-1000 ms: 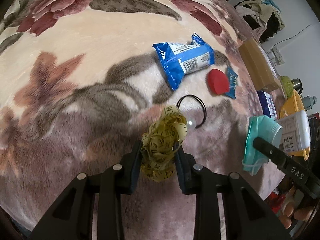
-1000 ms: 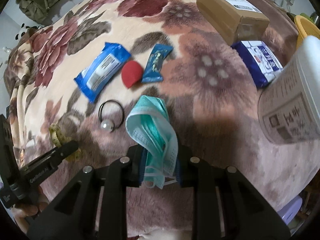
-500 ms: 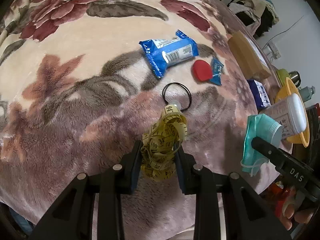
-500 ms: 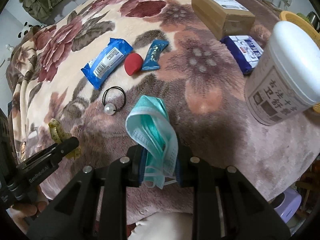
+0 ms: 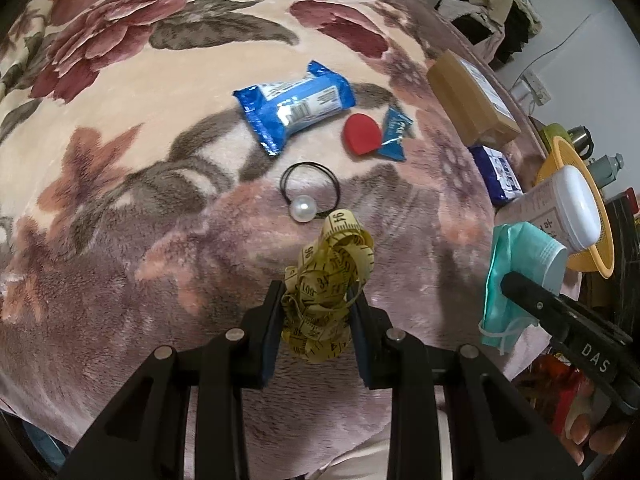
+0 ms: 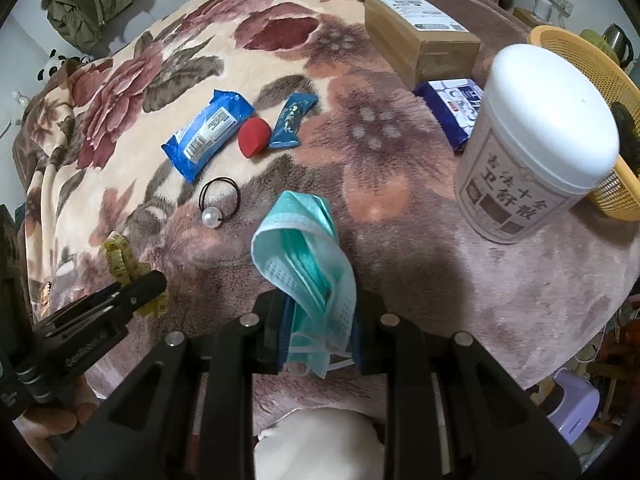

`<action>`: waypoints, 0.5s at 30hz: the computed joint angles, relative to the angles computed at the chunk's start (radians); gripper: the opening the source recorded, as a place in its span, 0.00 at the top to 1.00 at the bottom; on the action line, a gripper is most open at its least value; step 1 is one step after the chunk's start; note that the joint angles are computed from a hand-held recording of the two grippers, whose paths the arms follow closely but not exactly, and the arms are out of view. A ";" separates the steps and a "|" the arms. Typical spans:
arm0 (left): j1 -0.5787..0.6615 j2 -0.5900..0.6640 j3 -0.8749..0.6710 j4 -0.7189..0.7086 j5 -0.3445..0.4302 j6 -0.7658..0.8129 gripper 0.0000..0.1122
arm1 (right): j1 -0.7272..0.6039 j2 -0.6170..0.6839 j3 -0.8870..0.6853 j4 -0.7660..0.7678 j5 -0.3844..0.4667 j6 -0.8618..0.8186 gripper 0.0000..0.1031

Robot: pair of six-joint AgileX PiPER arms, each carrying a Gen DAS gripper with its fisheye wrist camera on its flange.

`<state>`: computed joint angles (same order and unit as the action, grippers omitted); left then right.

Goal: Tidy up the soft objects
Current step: 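Carry the tape measure and face mask with both tools toward the orange basket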

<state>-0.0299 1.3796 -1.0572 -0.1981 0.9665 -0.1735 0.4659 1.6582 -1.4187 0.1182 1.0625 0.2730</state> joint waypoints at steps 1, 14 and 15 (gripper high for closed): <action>-0.010 0.002 -0.003 0.003 0.000 -0.007 0.72 | -0.004 -0.004 0.002 -0.001 0.000 -0.002 0.77; -0.127 0.035 -0.092 0.055 0.017 -0.095 0.72 | -0.066 -0.034 -0.020 0.012 0.023 -0.042 0.77; -0.136 0.041 -0.105 0.059 0.020 -0.101 0.72 | -0.072 -0.035 -0.027 0.012 0.027 -0.045 0.77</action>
<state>-0.1657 1.4201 -1.1624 -0.1392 0.9864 -0.2748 0.3934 1.6230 -1.4454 0.1301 1.0891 0.2282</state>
